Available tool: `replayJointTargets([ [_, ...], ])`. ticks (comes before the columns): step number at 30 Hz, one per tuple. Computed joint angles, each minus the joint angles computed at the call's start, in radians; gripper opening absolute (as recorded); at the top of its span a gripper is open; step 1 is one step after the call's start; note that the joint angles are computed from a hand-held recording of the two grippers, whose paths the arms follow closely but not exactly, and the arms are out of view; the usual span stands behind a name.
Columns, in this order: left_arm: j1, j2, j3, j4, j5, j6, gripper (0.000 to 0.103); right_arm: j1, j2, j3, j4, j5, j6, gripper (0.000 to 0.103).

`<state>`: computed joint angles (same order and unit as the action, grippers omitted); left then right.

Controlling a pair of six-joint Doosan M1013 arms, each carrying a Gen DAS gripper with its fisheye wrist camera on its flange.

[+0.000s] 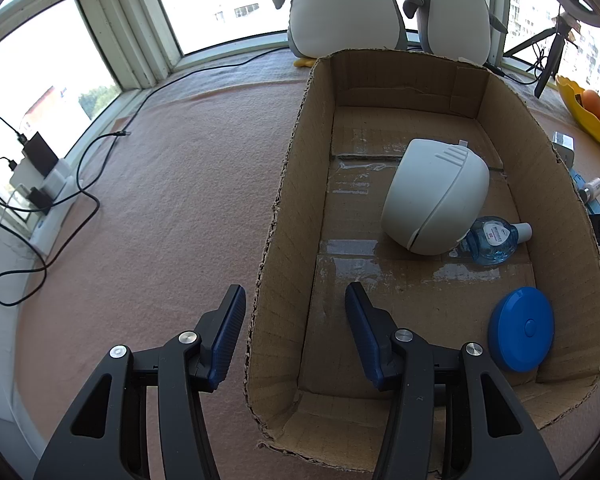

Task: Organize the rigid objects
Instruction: 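Move the right gripper to the patterned lighter and grasp it, then carry the patterned lighter into the box and release it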

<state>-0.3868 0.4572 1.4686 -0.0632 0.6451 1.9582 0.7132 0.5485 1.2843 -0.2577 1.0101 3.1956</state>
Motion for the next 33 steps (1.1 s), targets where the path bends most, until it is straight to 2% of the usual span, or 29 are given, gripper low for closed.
replayJointTargets([
  [11, 0.0, 0.0, -0.001, -0.001, 0.0, 0.0, 0.052, -0.007, 0.066, -0.107, 0.033, 0.118, -0.132, 0.037],
  [19, 0.0, 0.0, -0.001, -0.001, 0.0, 0.001, 0.052, 0.007, 0.131, -0.216, 0.005, 0.258, -0.266, 0.023],
  [24, 0.001, 0.001, -0.001, -0.002, 0.0, 0.002, 0.052, 0.013, 0.14, -0.23, -0.009, 0.262, -0.285, 0.021],
  [33, 0.0, 0.0, -0.001, -0.001, 0.001, 0.001, 0.052, 0.024, 0.101, -0.173, -0.05, 0.186, -0.196, 0.021],
])
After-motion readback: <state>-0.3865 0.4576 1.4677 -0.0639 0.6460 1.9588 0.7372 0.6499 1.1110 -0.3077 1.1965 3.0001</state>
